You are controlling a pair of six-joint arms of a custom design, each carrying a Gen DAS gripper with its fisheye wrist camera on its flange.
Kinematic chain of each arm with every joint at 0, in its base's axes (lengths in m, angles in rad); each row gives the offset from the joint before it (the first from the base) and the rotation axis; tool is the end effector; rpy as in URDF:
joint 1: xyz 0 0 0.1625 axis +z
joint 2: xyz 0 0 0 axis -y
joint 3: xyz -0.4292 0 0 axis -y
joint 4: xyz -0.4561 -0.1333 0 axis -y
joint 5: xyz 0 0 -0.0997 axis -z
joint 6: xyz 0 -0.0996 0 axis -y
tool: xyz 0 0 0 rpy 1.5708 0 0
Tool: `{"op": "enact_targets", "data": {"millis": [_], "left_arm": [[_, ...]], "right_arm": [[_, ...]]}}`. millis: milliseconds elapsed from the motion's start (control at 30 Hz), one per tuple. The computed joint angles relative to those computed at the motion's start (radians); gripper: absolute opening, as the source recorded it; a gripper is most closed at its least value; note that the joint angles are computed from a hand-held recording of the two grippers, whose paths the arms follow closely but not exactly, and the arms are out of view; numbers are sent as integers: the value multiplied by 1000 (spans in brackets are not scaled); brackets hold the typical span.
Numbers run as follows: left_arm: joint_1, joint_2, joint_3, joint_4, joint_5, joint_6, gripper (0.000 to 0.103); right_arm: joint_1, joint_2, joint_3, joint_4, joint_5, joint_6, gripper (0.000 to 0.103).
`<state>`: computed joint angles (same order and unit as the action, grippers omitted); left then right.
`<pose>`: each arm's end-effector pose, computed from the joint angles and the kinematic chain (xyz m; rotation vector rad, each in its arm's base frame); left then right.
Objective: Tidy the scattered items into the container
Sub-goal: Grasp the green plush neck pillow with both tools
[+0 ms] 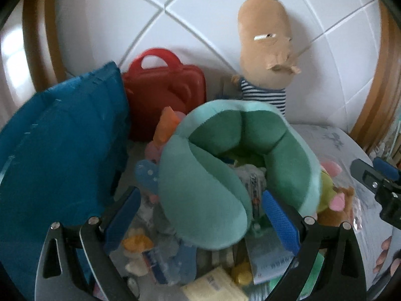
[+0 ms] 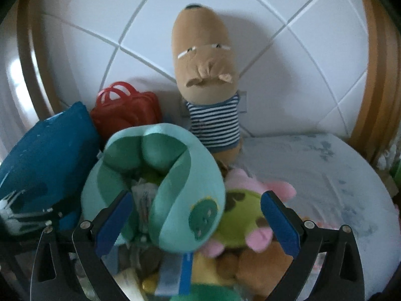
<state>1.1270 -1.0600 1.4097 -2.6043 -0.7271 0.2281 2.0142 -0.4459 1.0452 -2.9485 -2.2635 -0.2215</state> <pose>-0.1376 -0.7732 0.3923 0.3981 2.2186 -0.8950 0.4442 -0.7728 0.1058 0.4367 -2.3270 1.0483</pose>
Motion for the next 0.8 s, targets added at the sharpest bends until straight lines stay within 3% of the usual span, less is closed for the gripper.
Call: {"op": "enact_targets", "data": {"millis": [100, 200, 300, 400, 700, 800], "left_arm": [[29, 70, -86, 62, -15, -29, 99], [52, 143, -149, 103, 48, -44, 101], [76, 170, -161, 84, 32, -51, 103], [73, 184, -146, -9, 56, 26, 103], [68, 159, -126, 46, 56, -46, 103], [79, 168, -144, 55, 36, -59, 103]], "right_arm": [[-26, 80, -131, 96, 1, 30, 103], [-54, 139, -228, 200, 22, 83, 103], [-83, 197, -306, 318, 40, 121, 103], [-109, 191, -275, 286, 120, 158, 103], [-105, 171, -241, 272, 112, 143, 103], [-103, 201, -292, 300, 93, 133, 103]]}}
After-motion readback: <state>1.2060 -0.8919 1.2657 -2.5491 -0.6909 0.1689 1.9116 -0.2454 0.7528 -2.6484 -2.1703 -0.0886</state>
